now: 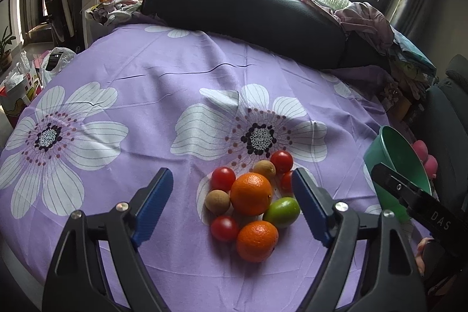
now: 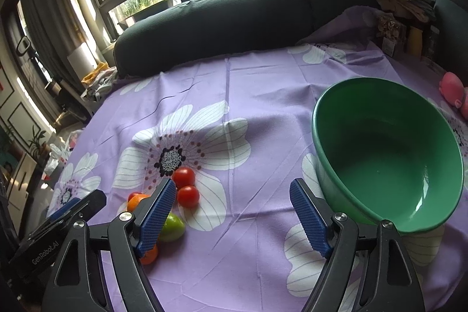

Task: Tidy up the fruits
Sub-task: 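Move the right tool toward the fruit cluster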

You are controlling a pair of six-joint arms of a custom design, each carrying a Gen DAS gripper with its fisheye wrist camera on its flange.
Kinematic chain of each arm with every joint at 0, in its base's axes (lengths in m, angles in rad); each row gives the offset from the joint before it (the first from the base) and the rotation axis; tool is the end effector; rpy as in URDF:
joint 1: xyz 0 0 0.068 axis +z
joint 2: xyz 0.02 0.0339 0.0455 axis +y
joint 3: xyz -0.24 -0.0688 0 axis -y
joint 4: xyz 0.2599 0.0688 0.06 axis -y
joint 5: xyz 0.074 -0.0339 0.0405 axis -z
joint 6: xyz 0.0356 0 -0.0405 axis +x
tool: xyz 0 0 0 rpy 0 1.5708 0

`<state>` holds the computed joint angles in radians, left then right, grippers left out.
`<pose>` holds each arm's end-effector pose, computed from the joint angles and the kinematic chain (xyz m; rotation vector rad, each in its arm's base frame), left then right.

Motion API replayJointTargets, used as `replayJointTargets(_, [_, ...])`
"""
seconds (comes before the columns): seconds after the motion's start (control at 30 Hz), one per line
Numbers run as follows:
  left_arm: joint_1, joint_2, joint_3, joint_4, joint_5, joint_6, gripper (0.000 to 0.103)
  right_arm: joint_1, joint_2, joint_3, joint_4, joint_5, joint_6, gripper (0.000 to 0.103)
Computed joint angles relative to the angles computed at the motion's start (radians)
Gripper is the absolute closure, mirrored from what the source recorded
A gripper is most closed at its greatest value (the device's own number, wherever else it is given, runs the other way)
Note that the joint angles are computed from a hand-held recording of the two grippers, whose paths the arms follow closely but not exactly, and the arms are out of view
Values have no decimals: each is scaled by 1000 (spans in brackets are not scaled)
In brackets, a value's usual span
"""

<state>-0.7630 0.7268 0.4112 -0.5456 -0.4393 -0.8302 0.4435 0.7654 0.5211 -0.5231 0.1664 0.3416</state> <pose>0.1373 -0.1104 0.1688 -0.2713 2.3257 -0.2539 0.1761 0.0771 0.1994 -0.0363 2.3332 0.1993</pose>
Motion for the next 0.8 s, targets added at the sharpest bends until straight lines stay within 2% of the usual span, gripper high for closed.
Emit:
replayJointTargets(0.2, [8,-4,-1,-13,1,-7,20,-22,-1,25,-40,-12,-18,21])
replayJointTargets(0.4, [-30,49,21,-18,-52,-11,20,-27,-8,35,-61,-4,-27,21])
replayJointTargets(0.6, [-53,62,25,-20,-82,-18,21,20,-1,33,-60,67,-24,21])
replayJointTargets(0.8, [-44,40,17,-17,-64,-7,25,58,14,38,-64,108,-18,21])
